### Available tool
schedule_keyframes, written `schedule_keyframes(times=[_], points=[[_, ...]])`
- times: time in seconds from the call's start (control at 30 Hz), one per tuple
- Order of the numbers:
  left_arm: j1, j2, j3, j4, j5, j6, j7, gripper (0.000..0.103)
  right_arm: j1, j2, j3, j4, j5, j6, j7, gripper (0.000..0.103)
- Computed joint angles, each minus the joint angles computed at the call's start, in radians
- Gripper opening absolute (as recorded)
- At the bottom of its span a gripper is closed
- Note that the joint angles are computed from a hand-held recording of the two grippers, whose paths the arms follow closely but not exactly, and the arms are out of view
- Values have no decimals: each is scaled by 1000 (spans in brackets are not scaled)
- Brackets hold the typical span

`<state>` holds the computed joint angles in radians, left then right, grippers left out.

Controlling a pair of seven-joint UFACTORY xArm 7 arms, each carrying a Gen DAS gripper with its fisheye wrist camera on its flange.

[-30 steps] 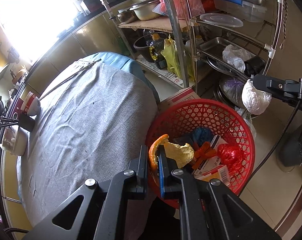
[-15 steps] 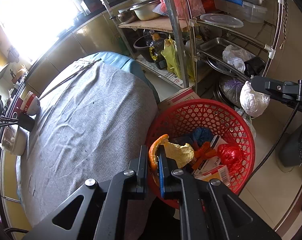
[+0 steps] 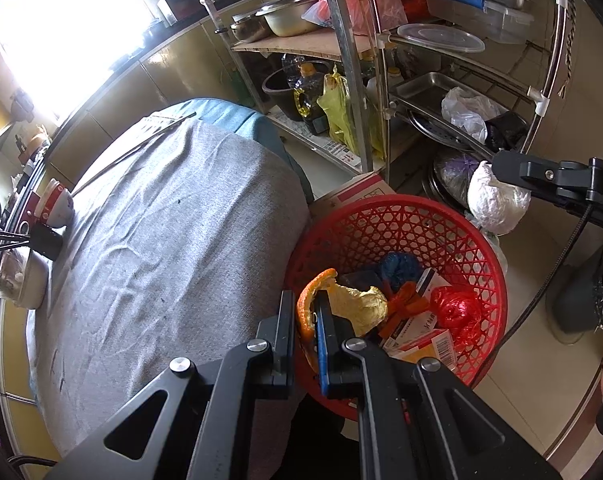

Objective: Collect trash
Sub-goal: 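Open the left tool over the red basket while the right tool releases the tissue there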

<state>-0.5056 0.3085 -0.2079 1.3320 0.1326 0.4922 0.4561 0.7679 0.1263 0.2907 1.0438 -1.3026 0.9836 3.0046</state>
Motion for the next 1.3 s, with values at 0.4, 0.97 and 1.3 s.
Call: schedule_keyframes(times=[0.4,0.97,1.3], points=[[-5,23,-4,22,-14,28,31,29,-26,24,-24,15,-4,-76,-10,28],[5,16,10,23,-9,1,22,58,-34,43,-44,31,-4,-133,-13,30],[49,-50,23,-29,-10,-24,-13,62,-11,84,-53,122,18,-132,-94,34]])
